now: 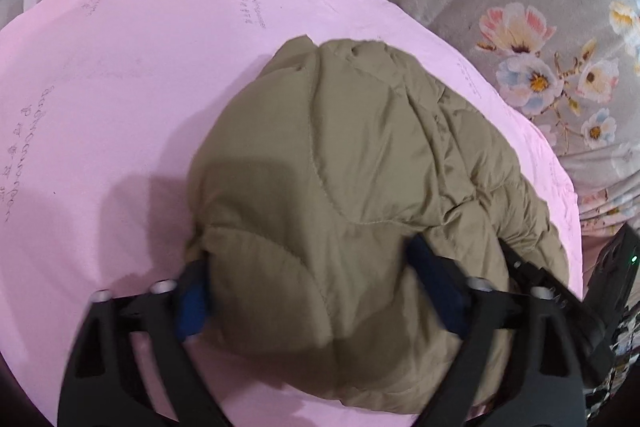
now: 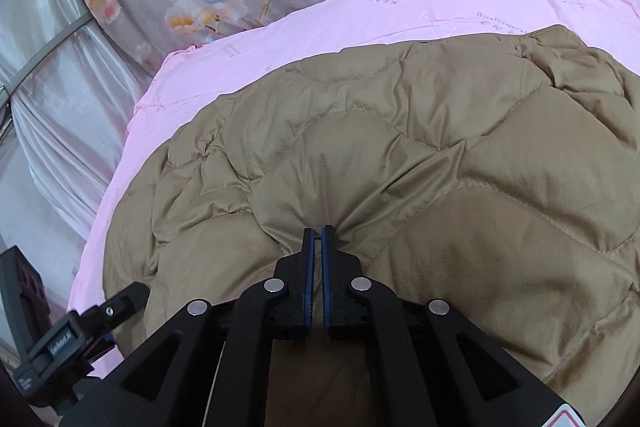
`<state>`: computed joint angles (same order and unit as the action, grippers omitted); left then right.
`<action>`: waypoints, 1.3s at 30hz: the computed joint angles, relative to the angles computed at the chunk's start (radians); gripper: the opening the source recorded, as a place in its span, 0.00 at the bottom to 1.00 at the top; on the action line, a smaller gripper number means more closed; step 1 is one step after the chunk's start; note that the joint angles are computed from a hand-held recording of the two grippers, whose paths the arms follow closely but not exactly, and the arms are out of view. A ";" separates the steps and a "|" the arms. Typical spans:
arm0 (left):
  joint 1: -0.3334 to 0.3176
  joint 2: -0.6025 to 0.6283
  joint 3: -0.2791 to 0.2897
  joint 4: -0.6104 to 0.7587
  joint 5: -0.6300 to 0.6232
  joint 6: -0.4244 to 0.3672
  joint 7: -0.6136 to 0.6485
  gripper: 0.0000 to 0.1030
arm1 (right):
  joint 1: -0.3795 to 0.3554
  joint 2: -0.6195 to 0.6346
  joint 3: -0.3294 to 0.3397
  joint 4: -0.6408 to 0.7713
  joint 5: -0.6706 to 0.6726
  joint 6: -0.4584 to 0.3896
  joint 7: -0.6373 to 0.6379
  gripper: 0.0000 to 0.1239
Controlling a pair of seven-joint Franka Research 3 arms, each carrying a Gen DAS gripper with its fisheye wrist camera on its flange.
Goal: Fold large clothes
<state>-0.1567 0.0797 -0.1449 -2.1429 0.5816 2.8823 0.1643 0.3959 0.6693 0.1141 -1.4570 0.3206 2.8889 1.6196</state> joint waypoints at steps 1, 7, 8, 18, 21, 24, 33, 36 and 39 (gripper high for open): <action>0.003 -0.012 0.000 -0.003 -0.002 0.002 0.015 0.48 | 0.022 -0.009 -0.030 0.003 -0.020 -0.028 0.025 0.01; 0.047 -0.162 -0.006 -0.095 -0.051 0.122 0.170 0.09 | 0.034 -0.192 -0.048 -0.180 -0.074 -0.095 0.052 0.03; 0.063 -0.184 -0.017 -0.102 -0.025 0.131 0.157 0.08 | 0.033 -0.213 -0.045 -0.211 -0.077 -0.092 0.051 0.03; 0.071 -0.208 -0.161 0.069 0.141 0.063 0.233 0.06 | 0.015 -0.162 0.047 -0.212 0.043 -0.055 -0.078 0.03; 0.007 -0.123 -0.163 0.167 0.168 0.050 0.278 0.06 | -0.132 -0.240 0.185 -0.292 0.259 -0.075 -0.241 0.04; -0.064 -0.015 -0.165 0.280 0.167 0.010 0.351 0.06 | -0.165 -0.379 0.185 -0.449 0.377 0.011 -0.341 0.04; -0.229 0.363 -0.182 0.626 -0.031 -0.184 0.621 0.06 | -0.053 -0.633 -0.071 -0.839 0.008 0.235 0.050 0.05; -0.272 0.453 -0.165 0.694 -0.093 -0.238 0.661 0.06 | -0.085 -0.655 -0.051 -0.889 0.078 0.272 -0.001 0.05; -0.322 0.475 -0.120 0.696 -0.107 -0.242 0.663 0.06 | -0.108 -0.653 -0.031 -0.878 0.256 0.289 -0.167 0.05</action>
<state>-0.4791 0.5548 -0.2650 -1.4469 0.4743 2.6404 0.8277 0.2878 0.0162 0.0836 -2.3351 0.5761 3.1783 1.4522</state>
